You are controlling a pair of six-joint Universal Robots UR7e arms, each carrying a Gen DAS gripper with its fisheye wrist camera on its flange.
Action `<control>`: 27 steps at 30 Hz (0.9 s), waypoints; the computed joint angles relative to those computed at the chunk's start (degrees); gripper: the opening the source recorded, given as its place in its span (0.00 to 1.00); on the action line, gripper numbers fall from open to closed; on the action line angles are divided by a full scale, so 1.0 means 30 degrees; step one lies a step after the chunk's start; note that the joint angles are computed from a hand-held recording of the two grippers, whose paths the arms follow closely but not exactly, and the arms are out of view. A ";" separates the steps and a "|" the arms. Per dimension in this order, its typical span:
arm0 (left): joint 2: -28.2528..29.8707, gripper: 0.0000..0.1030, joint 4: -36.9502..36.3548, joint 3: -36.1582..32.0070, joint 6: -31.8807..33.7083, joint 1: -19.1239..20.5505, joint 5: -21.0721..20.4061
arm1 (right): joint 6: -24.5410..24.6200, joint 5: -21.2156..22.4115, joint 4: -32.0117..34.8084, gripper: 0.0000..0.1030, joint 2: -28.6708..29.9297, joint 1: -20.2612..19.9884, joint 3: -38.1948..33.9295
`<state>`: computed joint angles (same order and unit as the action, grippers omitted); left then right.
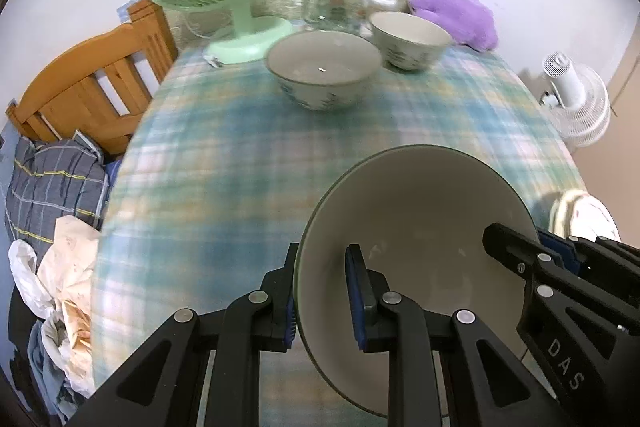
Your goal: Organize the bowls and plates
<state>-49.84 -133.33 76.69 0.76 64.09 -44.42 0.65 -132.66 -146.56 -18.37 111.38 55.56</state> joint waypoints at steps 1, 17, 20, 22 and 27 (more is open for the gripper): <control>-0.0026 0.18 0.0054 0.0159 -0.0134 -0.0081 -0.0005 | 0.0044 -0.0011 -0.0144 0.15 -0.0266 -0.0044 0.0424; -0.0442 0.18 0.0718 0.2393 -0.2020 -0.0583 -0.0020 | -0.0079 -0.0407 -0.1374 0.16 -0.2331 -0.0649 0.4280; -0.0404 0.18 0.0902 0.2422 -0.2196 -0.0483 -0.0037 | 0.0073 -0.0357 -0.1271 0.16 -0.2311 -0.0727 0.4403; -0.0334 0.18 0.0657 0.2469 -0.1977 -0.0497 0.0029 | 0.0209 -0.0436 -0.1130 0.16 -0.2195 -0.0770 0.4392; -0.0342 0.19 0.0948 0.2197 -0.1673 -0.0397 -0.0533 | 0.0325 -0.0986 -0.1095 0.18 -0.1849 -0.0693 0.3993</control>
